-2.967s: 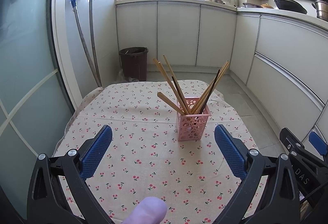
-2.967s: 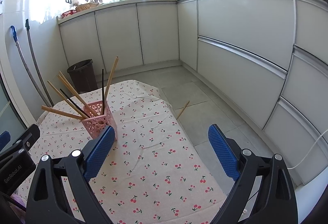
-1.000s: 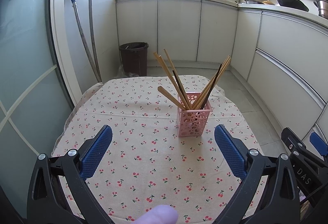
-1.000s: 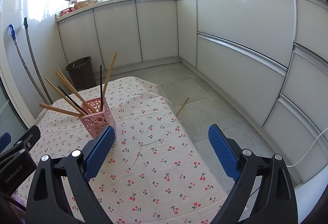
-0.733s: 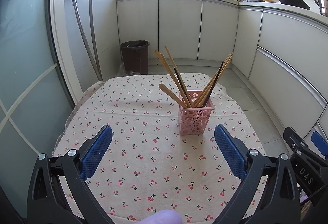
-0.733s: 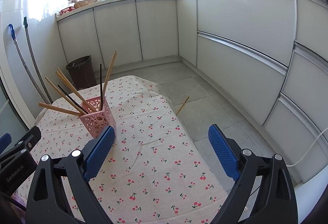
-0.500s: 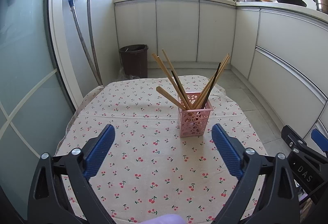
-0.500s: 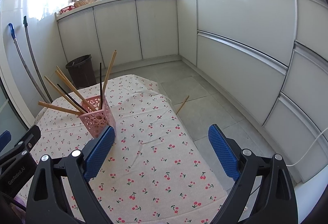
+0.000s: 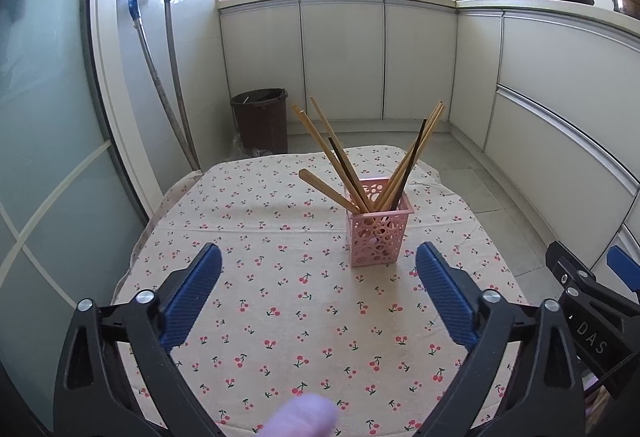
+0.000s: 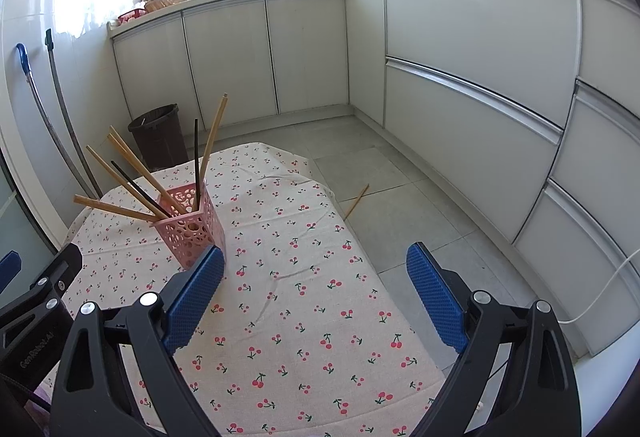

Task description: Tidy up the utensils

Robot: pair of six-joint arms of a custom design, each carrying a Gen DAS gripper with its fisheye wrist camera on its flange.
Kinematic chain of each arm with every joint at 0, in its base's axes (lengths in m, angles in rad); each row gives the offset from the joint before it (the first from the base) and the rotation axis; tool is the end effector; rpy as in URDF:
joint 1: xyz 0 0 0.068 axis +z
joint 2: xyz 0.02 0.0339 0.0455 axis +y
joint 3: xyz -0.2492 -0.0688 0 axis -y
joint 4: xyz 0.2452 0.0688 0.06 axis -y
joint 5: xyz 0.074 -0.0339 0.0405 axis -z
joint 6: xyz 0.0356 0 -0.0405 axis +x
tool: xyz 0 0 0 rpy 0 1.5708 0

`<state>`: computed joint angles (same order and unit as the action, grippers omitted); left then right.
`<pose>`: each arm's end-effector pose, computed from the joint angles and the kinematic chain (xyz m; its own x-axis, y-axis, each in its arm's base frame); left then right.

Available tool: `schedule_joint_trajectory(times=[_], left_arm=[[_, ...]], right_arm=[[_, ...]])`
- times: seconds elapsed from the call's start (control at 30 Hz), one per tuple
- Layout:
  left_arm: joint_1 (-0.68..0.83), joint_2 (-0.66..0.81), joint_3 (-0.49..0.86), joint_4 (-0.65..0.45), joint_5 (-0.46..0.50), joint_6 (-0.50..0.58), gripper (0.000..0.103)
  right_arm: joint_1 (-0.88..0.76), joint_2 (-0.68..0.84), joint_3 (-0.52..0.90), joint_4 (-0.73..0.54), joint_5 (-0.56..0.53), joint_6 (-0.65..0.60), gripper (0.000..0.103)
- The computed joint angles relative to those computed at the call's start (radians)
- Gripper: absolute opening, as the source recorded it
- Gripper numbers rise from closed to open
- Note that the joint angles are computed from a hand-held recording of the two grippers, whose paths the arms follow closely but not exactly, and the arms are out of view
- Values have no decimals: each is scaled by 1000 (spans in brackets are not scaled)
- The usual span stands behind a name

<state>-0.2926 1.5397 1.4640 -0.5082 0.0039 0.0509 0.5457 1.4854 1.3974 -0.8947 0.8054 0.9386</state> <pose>0.3377 -0.1019 0.3434 -0.5123 0.2075 -0.8333 0.3180 0.9472 0.0403 0.2723 0.1353 0.3179 -0.4345 0.3901 -0.8118 0.5633 0.8210 0.0930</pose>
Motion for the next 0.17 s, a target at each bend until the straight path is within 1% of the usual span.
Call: schedule_joint_trajectory(times=[0.17], left_arm=[[3,-1,-1,7,-2,-1,96]], right_arm=[[-1,-1,-1,1,0,-3,90]])
